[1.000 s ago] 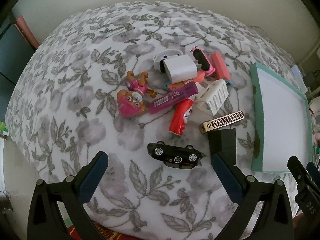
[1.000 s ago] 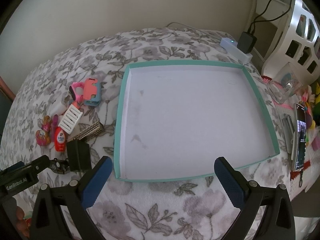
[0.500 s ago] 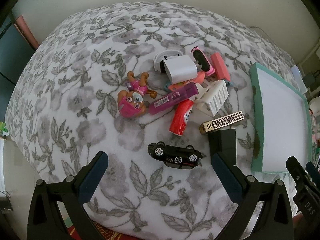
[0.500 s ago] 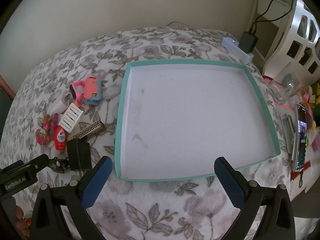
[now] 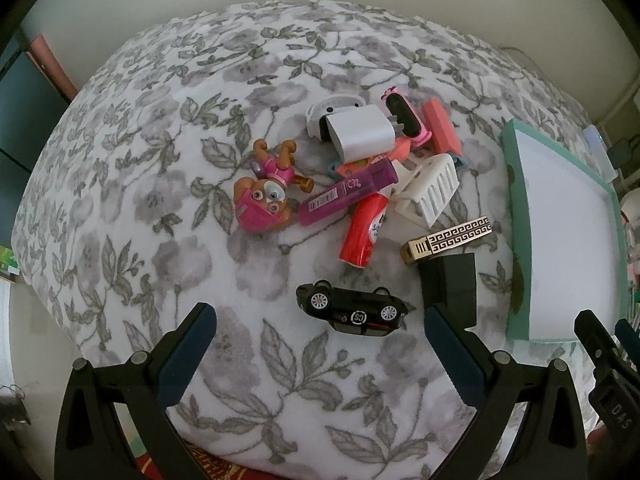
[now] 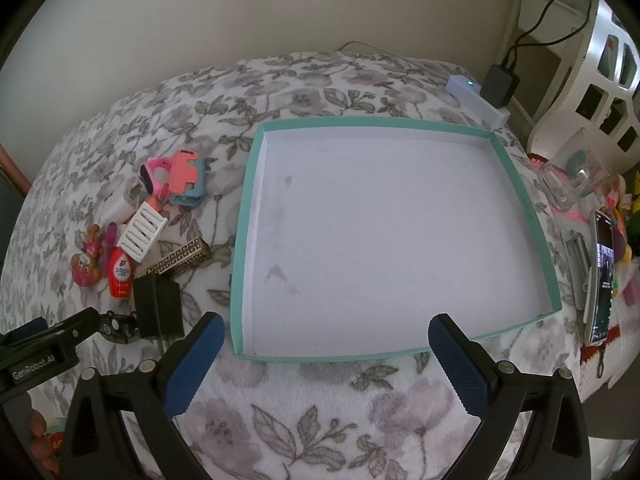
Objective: Organize rigid objects
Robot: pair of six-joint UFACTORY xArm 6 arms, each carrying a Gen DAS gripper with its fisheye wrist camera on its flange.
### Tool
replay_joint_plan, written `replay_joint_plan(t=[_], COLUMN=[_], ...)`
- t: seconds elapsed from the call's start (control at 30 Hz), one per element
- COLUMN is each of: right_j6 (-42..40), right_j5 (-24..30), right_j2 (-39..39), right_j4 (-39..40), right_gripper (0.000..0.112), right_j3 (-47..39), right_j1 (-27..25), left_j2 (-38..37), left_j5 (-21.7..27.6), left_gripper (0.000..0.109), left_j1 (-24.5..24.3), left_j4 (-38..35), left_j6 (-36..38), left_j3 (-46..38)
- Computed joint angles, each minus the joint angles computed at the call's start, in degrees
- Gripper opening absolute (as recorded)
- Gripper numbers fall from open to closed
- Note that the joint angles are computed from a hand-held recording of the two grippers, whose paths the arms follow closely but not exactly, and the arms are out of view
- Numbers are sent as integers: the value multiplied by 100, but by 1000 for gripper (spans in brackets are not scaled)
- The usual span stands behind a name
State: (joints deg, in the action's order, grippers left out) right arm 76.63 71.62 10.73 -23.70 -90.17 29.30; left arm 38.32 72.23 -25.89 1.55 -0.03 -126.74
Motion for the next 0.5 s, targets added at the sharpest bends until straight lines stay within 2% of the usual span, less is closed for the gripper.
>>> replay_joint_plan(t=[0.5], right_j6=[-11], right_j5=[-7], right_j2=[2], right_j4=[29], right_gripper=[103], right_j3=[1], right_j1=[-16], left_j2=[34], left_j5=[9], left_gripper=[103], left_j1=[-6], left_j4=[2], left_j6=[53], left_j3=[-28])
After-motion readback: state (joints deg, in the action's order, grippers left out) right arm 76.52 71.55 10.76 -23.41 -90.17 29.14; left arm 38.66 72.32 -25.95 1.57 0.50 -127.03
